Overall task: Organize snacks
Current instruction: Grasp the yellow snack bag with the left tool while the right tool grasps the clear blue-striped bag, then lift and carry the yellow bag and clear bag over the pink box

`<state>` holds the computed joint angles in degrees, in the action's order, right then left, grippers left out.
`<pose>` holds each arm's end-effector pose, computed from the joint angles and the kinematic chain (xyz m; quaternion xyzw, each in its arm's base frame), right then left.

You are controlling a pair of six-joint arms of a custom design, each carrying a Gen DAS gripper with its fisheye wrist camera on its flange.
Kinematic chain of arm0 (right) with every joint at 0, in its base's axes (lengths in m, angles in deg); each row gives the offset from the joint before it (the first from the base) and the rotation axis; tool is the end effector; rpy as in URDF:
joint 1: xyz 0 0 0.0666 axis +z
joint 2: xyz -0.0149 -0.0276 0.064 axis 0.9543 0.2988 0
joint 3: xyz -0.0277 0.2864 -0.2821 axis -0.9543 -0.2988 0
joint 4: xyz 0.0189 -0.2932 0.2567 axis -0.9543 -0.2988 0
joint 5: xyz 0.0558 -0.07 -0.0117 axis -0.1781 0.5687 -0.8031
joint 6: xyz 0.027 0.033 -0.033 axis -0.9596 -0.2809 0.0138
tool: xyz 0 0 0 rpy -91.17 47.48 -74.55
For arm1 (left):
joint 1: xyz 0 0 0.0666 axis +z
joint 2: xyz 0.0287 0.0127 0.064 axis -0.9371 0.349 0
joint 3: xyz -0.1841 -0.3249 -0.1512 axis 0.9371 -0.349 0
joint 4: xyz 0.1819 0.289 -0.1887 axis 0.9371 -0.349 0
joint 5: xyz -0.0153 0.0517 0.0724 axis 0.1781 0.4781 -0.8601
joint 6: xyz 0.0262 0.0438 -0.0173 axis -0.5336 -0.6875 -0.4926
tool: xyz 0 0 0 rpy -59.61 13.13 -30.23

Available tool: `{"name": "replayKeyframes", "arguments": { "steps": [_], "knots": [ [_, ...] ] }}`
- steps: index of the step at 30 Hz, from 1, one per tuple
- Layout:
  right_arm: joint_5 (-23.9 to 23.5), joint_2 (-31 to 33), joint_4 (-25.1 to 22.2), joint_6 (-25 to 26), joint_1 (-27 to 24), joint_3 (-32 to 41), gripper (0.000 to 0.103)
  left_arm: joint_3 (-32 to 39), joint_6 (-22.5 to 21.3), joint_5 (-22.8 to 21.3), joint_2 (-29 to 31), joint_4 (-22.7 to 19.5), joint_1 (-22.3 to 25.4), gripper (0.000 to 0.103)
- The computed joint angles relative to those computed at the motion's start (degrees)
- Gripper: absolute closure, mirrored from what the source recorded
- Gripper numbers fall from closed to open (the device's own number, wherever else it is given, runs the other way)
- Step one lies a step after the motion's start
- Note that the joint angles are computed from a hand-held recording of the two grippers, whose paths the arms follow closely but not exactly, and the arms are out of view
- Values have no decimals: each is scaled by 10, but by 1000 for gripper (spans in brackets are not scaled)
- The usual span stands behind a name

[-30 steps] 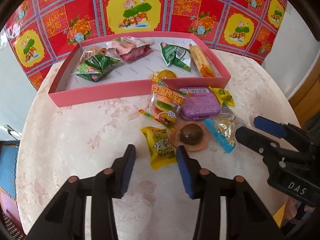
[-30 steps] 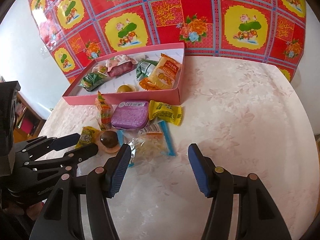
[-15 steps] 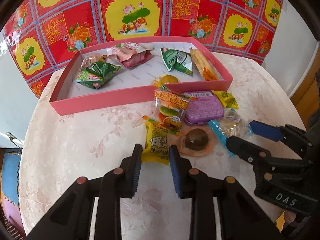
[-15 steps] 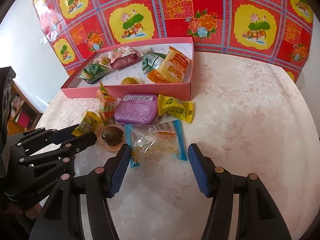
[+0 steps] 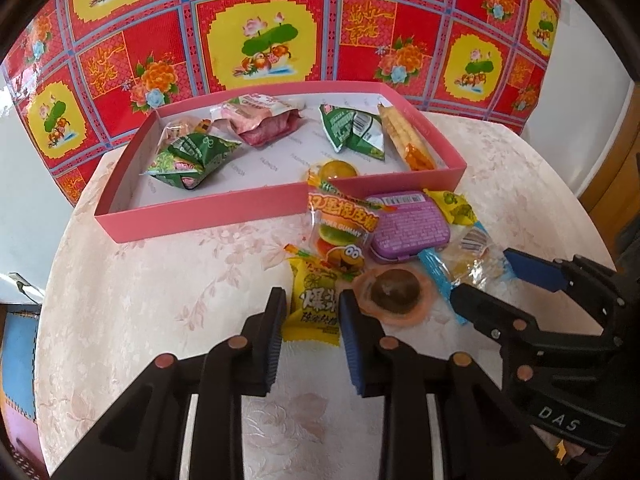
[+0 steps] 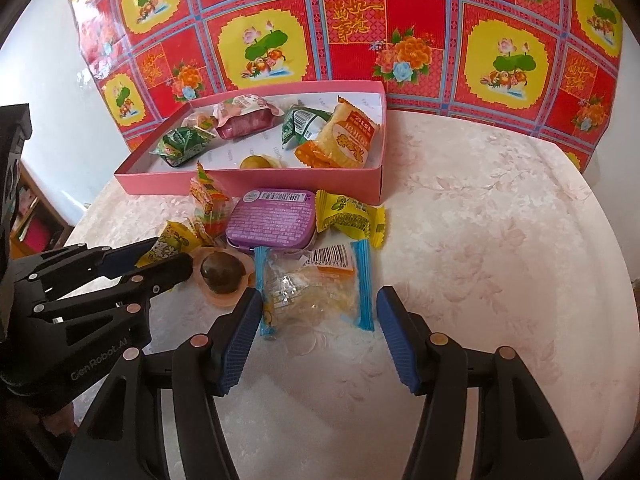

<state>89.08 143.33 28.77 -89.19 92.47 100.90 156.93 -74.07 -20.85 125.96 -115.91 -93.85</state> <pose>0.5018 0.1803 0.4376 -0.0787 0.9371 0.0846 0.3294 0.5149 -0.2289 0.4391 0.1063 0.9447 -0.0434 0.3071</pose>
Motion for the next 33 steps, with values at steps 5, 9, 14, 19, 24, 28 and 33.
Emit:
{"name": "replayKeyframes", "arguments": {
  "steps": [5,9,14,19,24,28,33],
  "knots": [
    [9,-3,4,-7,-1,-4,55,-1,3,-2,-1,-1,0,77],
    [10,-5,7,-11,-2,-7,58,-1,6,1,-2,-3,1,77],
    [0,-8,11,-15,-3,-10,64,-1,9,1,-3,-6,1,78],
    [-11,-11,15,-18,-5,-14,68,-3,13,4,-6,-9,3,78],
    [-21,-15,17,-16,-4,-18,70,-8,18,4,-12,-8,6,78],
    [-26,-17,18,-16,-5,-21,71,-10,24,6,-15,-9,10,79],
    [-25,-22,24,-16,-4,-26,71,-15,30,6,-22,-4,13,80]
  ]
}}
